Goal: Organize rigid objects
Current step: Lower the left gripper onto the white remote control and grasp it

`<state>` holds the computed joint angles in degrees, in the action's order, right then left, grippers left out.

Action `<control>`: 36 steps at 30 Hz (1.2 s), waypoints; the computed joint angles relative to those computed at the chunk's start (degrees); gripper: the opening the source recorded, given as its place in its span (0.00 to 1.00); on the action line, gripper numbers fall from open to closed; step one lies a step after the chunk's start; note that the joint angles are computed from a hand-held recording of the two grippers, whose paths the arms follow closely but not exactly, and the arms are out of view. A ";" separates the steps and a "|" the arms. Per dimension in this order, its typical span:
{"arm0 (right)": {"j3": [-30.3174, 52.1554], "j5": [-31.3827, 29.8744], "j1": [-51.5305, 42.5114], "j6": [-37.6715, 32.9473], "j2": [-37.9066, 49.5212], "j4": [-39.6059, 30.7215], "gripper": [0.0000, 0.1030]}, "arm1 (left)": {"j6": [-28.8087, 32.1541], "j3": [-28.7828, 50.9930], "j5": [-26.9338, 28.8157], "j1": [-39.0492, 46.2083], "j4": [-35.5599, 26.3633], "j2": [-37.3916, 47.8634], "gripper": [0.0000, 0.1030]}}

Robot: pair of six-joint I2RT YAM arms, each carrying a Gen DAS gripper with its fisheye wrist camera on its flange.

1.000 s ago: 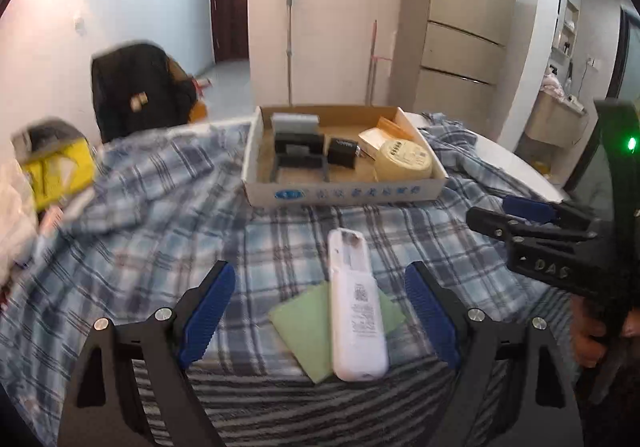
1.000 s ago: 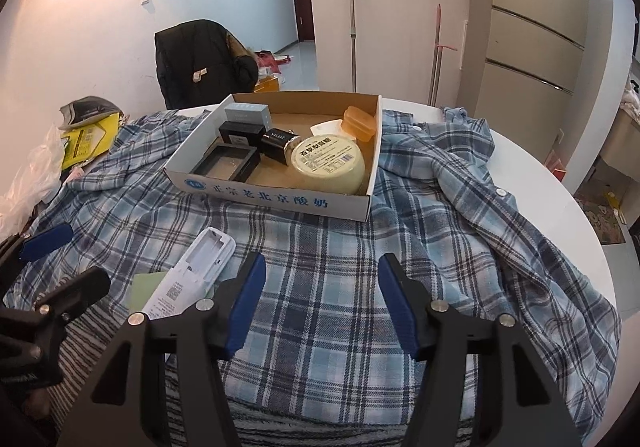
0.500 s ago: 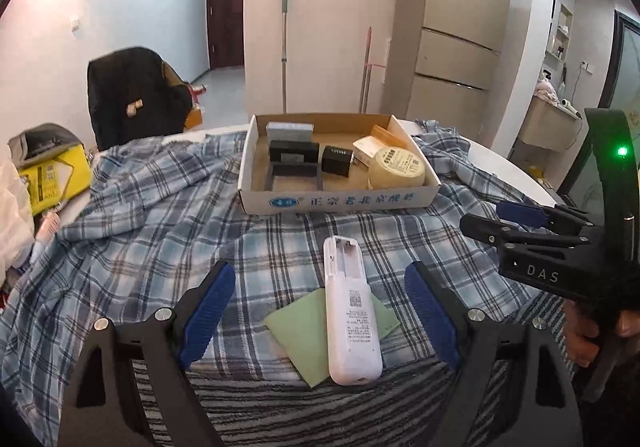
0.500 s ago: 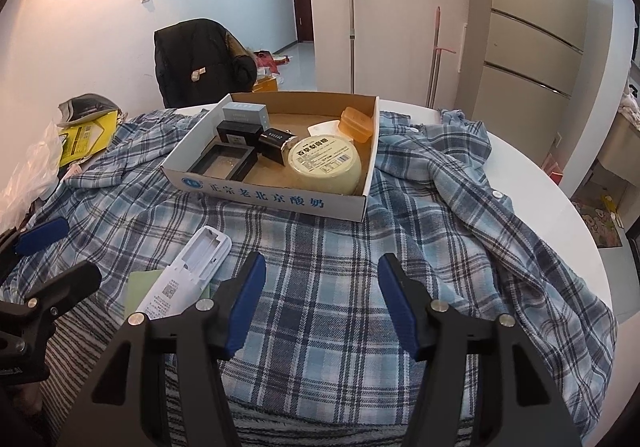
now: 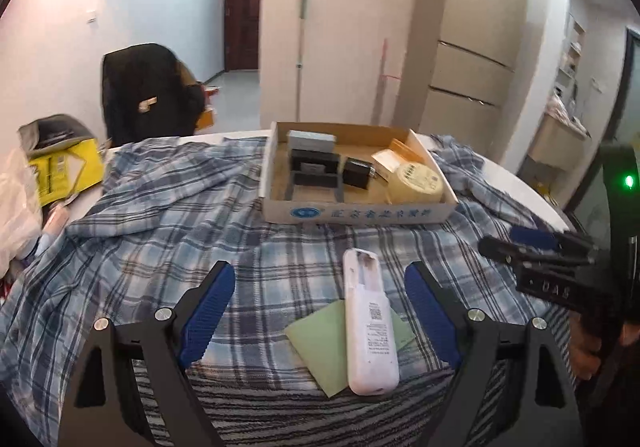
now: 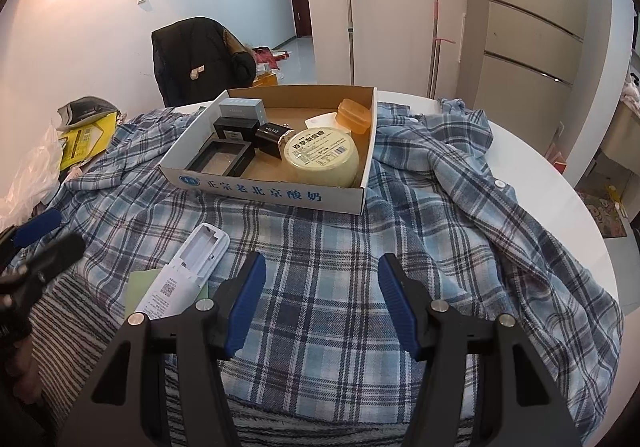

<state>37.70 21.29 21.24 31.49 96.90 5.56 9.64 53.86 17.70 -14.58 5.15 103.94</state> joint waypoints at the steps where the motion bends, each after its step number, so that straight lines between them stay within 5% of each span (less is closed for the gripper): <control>1: -0.13 -0.18 -0.05 0.04 -0.12 0.25 0.56 | 0.24 0.26 -0.36 -0.30 -0.18 0.49 0.86; 5: -0.06 -0.65 -0.11 0.29 0.15 0.40 0.56 | 1.26 2.43 -3.41 -1.71 -1.21 3.68 0.86; 8: 0.28 -1.71 -0.63 0.77 1.13 0.50 0.56 | 4.19 9.16 -4.24 -2.96 -9.34 9.06 0.86; 13: 0.07 -2.72 -1.32 1.02 1.34 0.92 0.56 | 6.53 13.97 -7.63 -5.43 -13.24 13.76 0.86; 15: -0.36 -2.62 -1.41 1.23 0.79 1.12 0.56 | 6.72 19.75 -7.06 -5.93 -20.54 17.12 0.86; 18: -1.07 -2.08 -1.47 1.45 -0.09 1.68 0.56 | 6.02 26.32 -7.86 -6.90 -28.62 20.90 0.68; 24: -1.00 -1.43 -1.68 1.72 -0.13 1.31 0.56 | 7.59 28.99 -11.41 -10.25 -31.51 22.50 0.55; 33: -1.68 -1.19 -1.53 1.78 -1.08 1.68 0.56 | 7.92 29.13 -14.42 -13.08 -31.89 23.56 0.53; 36: -1.88 -1.04 -1.15 1.55 -1.46 1.75 0.56 | 8.19 29.81 -13.23 -12.71 -32.35 23.87 0.41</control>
<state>35.82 20.25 20.09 33.04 95.45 7.31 17.83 83.67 4.47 -27.29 -27.21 127.80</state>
